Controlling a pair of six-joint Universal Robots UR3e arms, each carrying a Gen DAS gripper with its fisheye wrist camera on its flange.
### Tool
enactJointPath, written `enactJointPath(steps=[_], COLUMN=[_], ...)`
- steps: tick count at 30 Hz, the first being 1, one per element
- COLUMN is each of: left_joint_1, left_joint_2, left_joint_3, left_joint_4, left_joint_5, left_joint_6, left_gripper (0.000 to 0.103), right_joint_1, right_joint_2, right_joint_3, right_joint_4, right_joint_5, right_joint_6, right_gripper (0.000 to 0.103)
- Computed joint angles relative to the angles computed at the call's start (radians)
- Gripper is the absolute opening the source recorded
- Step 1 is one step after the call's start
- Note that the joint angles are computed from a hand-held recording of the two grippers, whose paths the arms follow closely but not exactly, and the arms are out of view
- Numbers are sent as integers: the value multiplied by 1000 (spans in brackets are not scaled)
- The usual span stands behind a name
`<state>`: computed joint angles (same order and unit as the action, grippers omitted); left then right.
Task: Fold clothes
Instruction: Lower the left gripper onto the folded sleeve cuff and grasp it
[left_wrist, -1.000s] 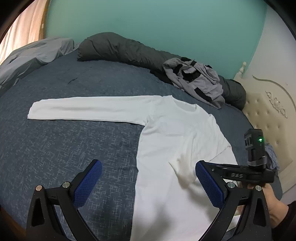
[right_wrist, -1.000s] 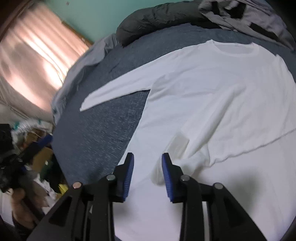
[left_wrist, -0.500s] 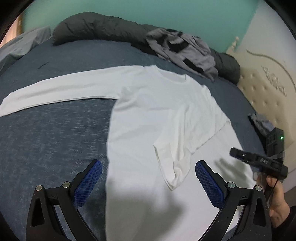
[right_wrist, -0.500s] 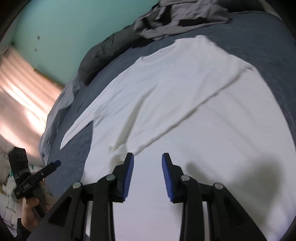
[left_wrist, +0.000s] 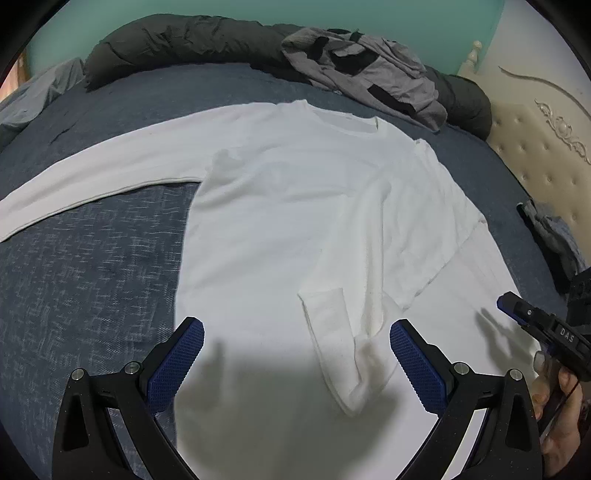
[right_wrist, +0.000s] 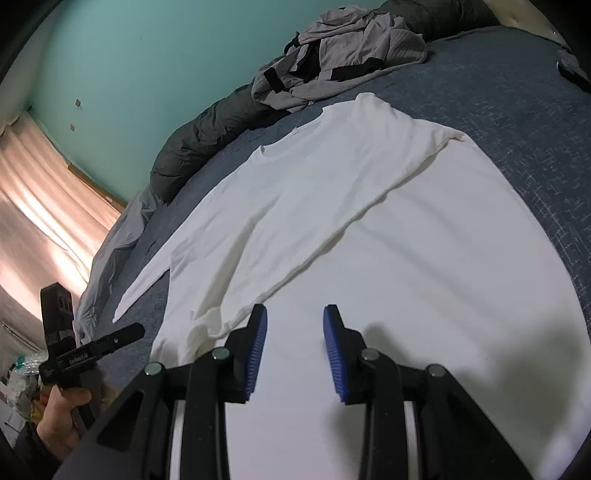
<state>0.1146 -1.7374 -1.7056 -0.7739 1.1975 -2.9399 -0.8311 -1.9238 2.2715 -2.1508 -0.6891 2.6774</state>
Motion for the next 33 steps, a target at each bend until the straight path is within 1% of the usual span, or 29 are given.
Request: enactJointPath(steps=[4,7,9,11,13,18,20,21,23,26,28,30,33], left_joint_1=[-30,-50,-58,-56,-65,-68,-73,-75,-79,-80,-80,-84,-91], left_joint_2=[-54,-76,-88,-100,-116,-128,-140,-144,-148,-155,-160,-167,-179], left_joint_3=[44,53,59,69,90,111,128,133,137,143,148,156,163], left_joint_4=[-6,26,41,33,18,-4,-19,-25,-34,-48,-56,-60,-65], left_joint_5=[13,46,63,54,65,72,73,71,73,69,62,61,62], left_joint_6=[-8,-19,-28,-29,-26,-19,-17,-13,-3,3,9,17,21], left_gripper=[103,103,103,102,101,84,82,75,67,64,59,52,49], right_joint_1=[-15,-37,-43,-41,-43,-59,-70,-72,-77,-77,-78,-79,-83], right_joint_2=[-11,-19,-23,-22,-24,-35,-40,-40,-39,-34,-36,-41,-42], right_joint_3=[13,11,13,11,11,20,19,18,16,13,11,12,14], right_joint_4=[18,72,80,81,81,74,87,91,97,96,102,105,106], right_joint_5=[2,25,30,31,35,50,61,63,67,70,74,76,79], right_joint_6=[-40,-75,-80,-83,-82,-69,-76,-78,-80,-78,-82,-83,-83], right_gripper=[31,31,31,31,31,31,31,31,31,31,31,31,31])
